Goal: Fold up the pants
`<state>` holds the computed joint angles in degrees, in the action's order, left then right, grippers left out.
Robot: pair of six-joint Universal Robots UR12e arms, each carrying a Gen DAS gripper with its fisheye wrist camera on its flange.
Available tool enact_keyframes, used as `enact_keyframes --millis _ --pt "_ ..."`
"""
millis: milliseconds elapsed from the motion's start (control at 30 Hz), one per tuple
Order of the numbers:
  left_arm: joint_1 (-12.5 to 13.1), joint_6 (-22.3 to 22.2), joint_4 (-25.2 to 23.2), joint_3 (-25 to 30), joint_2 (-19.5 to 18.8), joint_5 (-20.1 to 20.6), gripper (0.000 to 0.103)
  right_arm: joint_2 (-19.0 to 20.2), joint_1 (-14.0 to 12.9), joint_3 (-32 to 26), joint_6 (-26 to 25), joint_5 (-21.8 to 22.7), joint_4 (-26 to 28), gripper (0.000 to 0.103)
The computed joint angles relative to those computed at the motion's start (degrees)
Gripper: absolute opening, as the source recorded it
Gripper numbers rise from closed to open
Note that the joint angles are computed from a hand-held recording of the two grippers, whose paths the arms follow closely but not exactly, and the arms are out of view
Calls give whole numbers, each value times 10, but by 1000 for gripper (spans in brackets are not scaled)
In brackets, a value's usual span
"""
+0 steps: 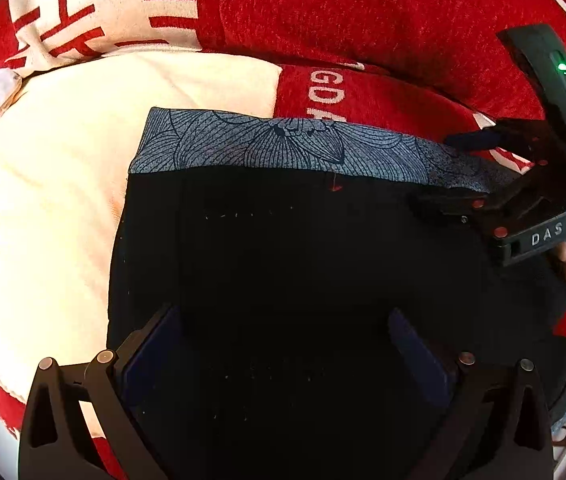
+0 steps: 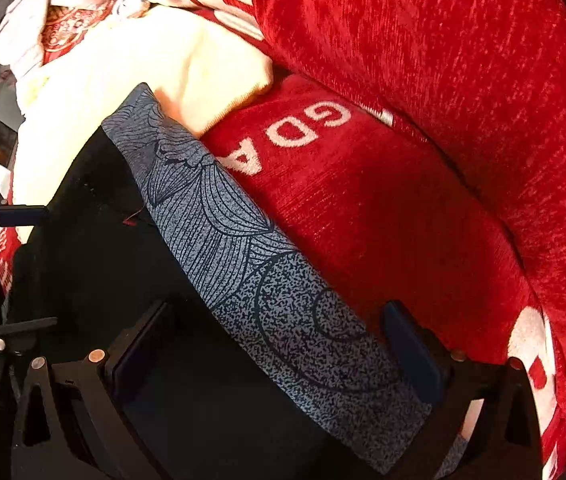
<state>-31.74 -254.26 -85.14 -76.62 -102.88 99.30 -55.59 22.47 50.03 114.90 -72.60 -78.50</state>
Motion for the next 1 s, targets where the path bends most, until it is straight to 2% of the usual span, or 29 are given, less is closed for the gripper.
enact_keyframes --millis 33,67,133,200,367,467,600,667,733,800,833,867,900,933,967,1000 --pt "1 -2 4 -2 1 -1 103 2 -1 -9 -13 7 19 75" --pt "2 -3 9 -5 3 -3 103 1 -1 -13 -22 12 31 42" --pt "6 -13 32 -18 13 -10 103 -21 4 15 -31 -8 -8 28" --pt "13 -32 63 -36 27 -20 103 -54 8 68 -43 -23 -86 11" --pt "23 -83 115 -64 53 -28 103 -128 -8 171 -48 23 -207 10" --pt "32 -98 125 -60 54 -33 103 -175 -16 242 -37 40 -293 10" --pt "37 -144 154 -62 55 -26 103 -226 -30 317 -46 55 -403 10" --pt "45 -169 138 -55 46 -29 103 -241 -29 354 -50 50 -468 9" --pt "56 -173 114 -47 34 -55 103 -247 -24 370 -48 41 -495 7" --pt "58 -171 79 -33 21 -64 103 -253 -22 387 -49 32 -522 7" --pt "56 -168 65 -25 16 -60 99 -256 -22 393 -53 30 -530 7" --pt "53 -160 58 -22 13 -57 72 -257 -23 396 -54 28 -533 6" --pt "54 -144 75 -29 13 -68 37 -254 -24 391 -49 30 -526 6" --pt "56 -148 116 -52 24 -88 23 -251 -24 387 -44 32 -519 6" --pt "57 -162 147 -68 32 -98 15 -248 -25 383 -38 36 -514 6" --pt "55 -170 153 -72 34 -91 14 -247 -25 381 -35 38 -512 6"
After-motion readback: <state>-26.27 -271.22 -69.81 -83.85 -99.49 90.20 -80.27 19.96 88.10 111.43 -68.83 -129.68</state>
